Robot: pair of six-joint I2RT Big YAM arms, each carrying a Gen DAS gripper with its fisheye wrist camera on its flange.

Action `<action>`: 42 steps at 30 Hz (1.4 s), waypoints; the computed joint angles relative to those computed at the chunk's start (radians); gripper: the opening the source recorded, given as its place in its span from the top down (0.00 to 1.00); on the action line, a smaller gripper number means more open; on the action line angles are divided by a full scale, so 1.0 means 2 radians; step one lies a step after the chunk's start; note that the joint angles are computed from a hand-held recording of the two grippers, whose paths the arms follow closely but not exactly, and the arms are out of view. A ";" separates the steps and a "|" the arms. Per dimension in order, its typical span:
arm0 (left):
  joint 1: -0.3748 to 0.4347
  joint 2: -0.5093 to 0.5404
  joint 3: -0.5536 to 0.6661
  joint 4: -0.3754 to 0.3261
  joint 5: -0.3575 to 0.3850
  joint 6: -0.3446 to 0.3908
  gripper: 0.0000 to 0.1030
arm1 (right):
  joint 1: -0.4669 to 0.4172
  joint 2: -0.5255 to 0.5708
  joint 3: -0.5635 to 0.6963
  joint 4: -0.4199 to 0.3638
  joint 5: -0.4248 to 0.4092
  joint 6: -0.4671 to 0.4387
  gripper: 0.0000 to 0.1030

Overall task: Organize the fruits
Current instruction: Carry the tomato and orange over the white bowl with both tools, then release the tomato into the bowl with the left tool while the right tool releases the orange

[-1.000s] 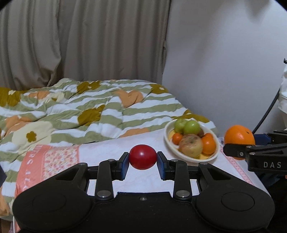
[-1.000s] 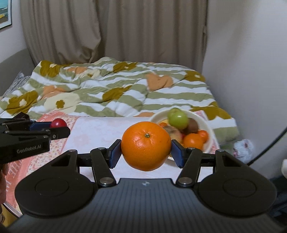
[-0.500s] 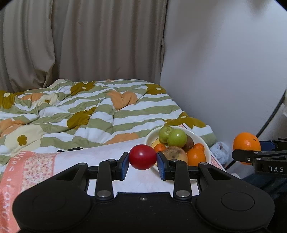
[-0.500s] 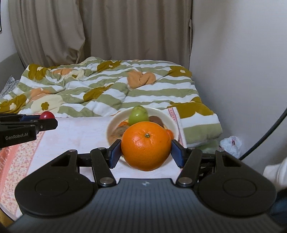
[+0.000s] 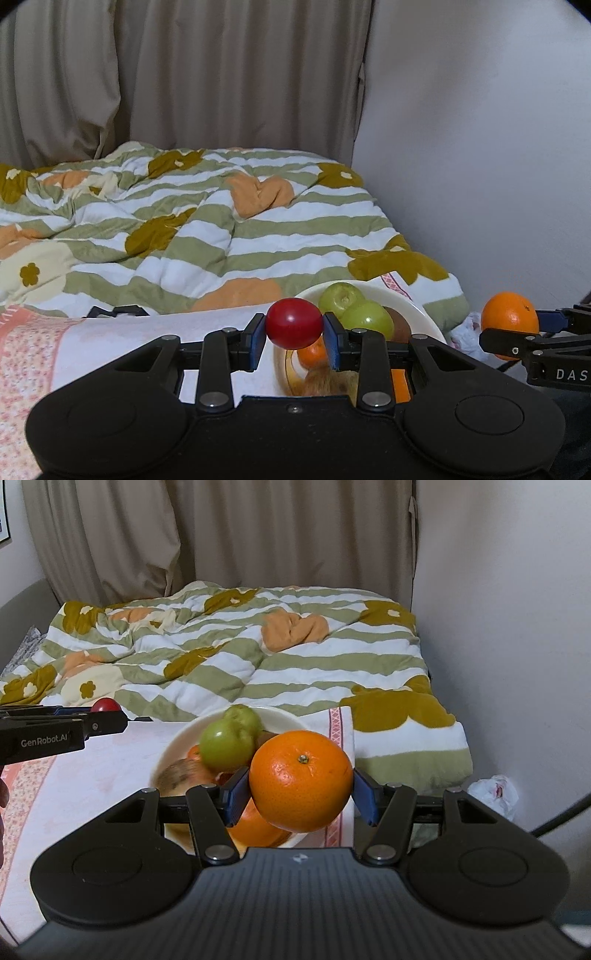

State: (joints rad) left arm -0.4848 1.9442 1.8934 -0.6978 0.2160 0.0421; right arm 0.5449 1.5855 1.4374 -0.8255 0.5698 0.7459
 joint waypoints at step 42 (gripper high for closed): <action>0.016 0.017 0.014 0.028 -0.012 -0.005 0.02 | -0.065 0.060 0.009 0.078 -0.081 -0.031 0.28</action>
State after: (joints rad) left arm -0.4523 1.9790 1.9211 -0.6416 0.1927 0.0328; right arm 0.4147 1.7065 1.4549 -0.6696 0.4070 0.6833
